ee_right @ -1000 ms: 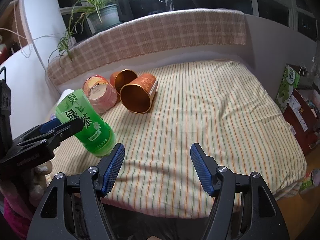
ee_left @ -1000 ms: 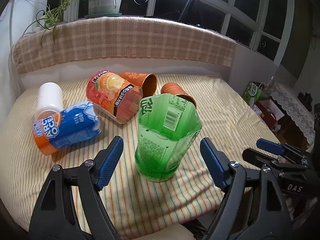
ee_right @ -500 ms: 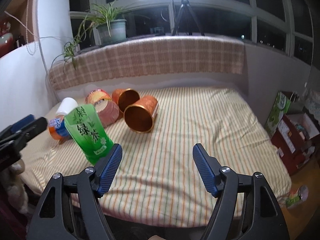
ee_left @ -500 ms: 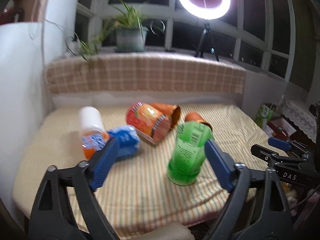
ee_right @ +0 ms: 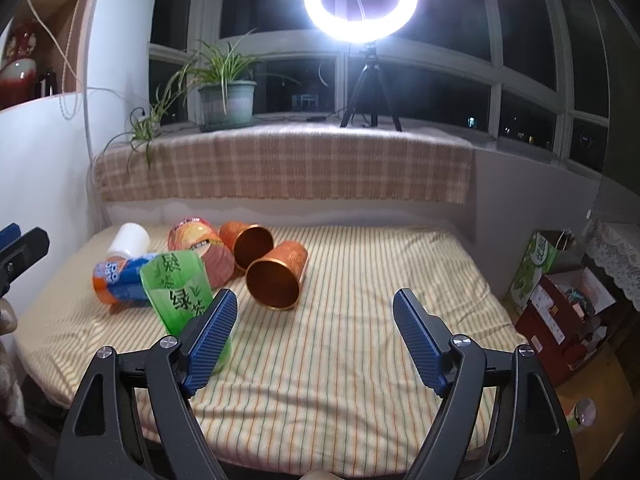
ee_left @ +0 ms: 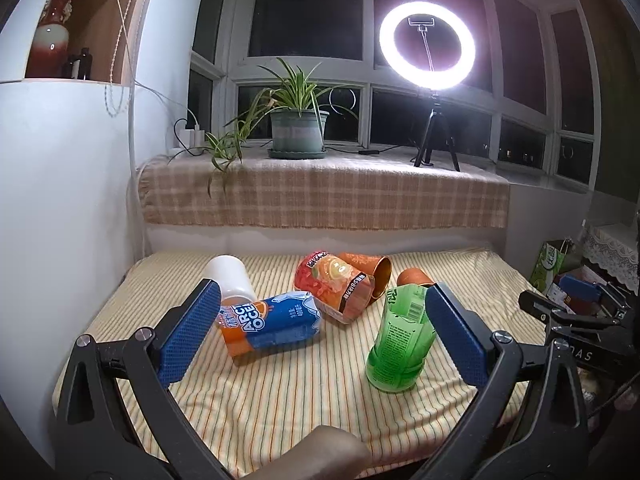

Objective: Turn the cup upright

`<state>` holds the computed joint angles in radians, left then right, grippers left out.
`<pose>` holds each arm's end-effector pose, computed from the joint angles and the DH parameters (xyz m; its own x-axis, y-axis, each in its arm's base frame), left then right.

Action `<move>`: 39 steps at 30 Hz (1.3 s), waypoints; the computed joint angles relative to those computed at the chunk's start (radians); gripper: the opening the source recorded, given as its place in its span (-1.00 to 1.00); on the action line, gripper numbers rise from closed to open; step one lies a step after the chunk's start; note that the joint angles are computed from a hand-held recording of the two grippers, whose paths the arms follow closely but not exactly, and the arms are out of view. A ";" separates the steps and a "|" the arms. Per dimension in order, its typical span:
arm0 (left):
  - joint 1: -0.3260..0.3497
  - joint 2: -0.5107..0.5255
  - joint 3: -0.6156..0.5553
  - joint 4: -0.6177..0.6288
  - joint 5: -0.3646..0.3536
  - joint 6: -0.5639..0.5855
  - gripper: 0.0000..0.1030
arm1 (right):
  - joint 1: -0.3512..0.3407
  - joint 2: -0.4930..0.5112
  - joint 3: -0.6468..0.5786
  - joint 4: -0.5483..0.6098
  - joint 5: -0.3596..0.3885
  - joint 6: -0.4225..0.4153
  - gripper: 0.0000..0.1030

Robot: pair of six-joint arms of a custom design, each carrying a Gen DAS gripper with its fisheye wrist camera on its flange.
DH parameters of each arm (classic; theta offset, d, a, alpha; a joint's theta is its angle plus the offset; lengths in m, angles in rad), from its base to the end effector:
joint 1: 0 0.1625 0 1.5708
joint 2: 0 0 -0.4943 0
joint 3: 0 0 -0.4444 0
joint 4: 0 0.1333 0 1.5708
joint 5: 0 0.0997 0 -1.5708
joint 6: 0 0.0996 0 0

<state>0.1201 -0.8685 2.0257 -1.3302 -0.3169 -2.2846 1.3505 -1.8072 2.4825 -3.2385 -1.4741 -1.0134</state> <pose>-0.4537 -0.2843 0.0293 -0.7131 -0.2916 -0.6375 0.5623 0.3051 -0.7686 0.0589 -0.3909 0.3945 -0.6245 -0.3794 0.6827 -0.7761 0.3998 -0.4877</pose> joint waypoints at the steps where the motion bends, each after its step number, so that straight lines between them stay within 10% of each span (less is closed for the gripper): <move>1: -0.002 0.004 -0.005 0.018 -0.002 -0.015 1.00 | 0.001 0.001 0.003 -0.016 0.005 0.002 0.57; 39: -0.011 0.007 -0.015 0.119 -0.019 -0.103 1.00 | 0.005 0.015 0.019 -0.121 0.020 0.007 0.59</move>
